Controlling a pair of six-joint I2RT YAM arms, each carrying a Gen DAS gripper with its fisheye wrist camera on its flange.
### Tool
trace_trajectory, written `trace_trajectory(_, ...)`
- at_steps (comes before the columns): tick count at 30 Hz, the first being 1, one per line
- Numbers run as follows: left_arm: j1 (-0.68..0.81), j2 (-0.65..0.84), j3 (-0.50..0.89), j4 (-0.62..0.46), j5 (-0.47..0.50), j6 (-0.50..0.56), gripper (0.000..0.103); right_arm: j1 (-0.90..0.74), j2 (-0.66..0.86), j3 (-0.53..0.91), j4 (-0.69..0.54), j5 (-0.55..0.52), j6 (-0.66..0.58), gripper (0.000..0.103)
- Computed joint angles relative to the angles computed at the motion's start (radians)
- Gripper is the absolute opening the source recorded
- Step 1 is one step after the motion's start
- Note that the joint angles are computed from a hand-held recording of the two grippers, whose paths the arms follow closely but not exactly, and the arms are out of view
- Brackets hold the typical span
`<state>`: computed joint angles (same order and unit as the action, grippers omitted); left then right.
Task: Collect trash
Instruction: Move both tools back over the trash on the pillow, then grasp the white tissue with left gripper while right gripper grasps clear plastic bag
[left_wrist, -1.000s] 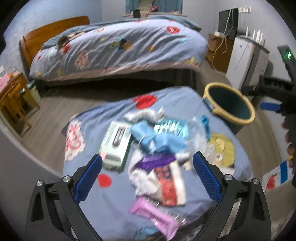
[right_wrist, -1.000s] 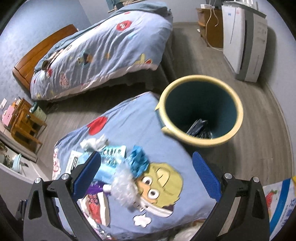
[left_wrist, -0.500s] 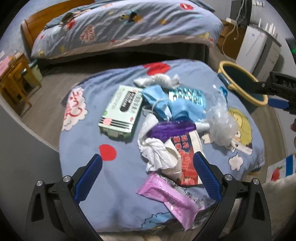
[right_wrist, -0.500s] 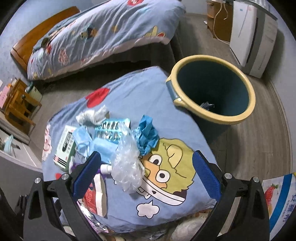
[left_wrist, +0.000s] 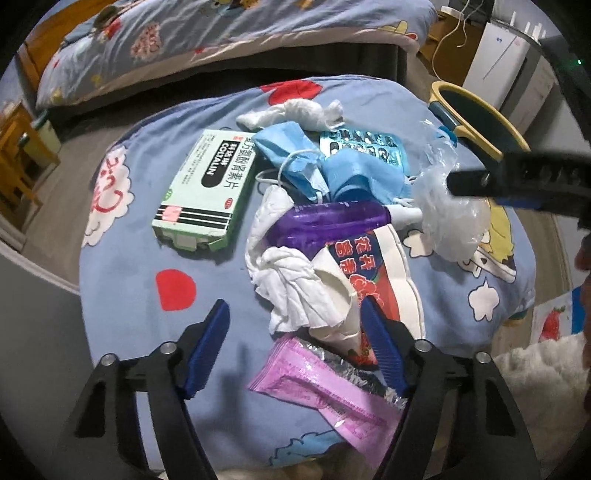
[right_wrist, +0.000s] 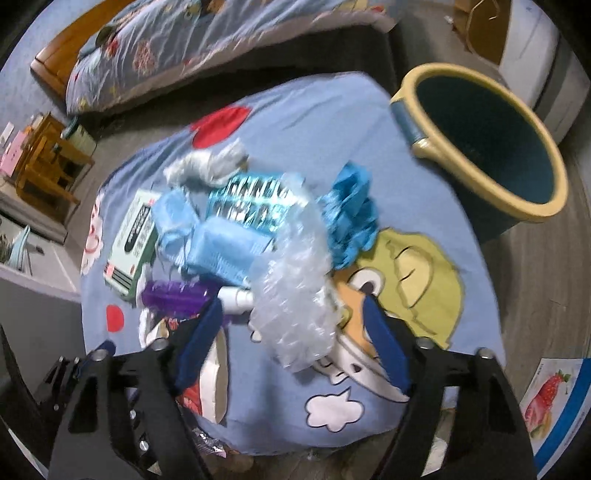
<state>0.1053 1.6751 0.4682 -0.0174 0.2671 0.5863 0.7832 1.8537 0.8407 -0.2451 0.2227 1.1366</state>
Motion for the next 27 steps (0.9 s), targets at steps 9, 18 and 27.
trace_trajectory(9, 0.045, 0.062, 0.081, -0.09, 0.081, -0.02, 0.045, 0.0, 0.061, 0.046, -0.017, -0.027, -0.043, 0.031)
trace_trajectory(18, 0.073, 0.036, 0.085, -0.092, 0.104, -0.066, 0.047, 0.001, 0.065, 0.052, -0.034, -0.023, -0.048, 0.028)
trace_trajectory(27, 0.043, 0.101, 0.117, -0.081, 0.029, -0.033, 0.01, 0.004, 0.054, 0.054, -0.04, -0.01, -0.064, 0.021)
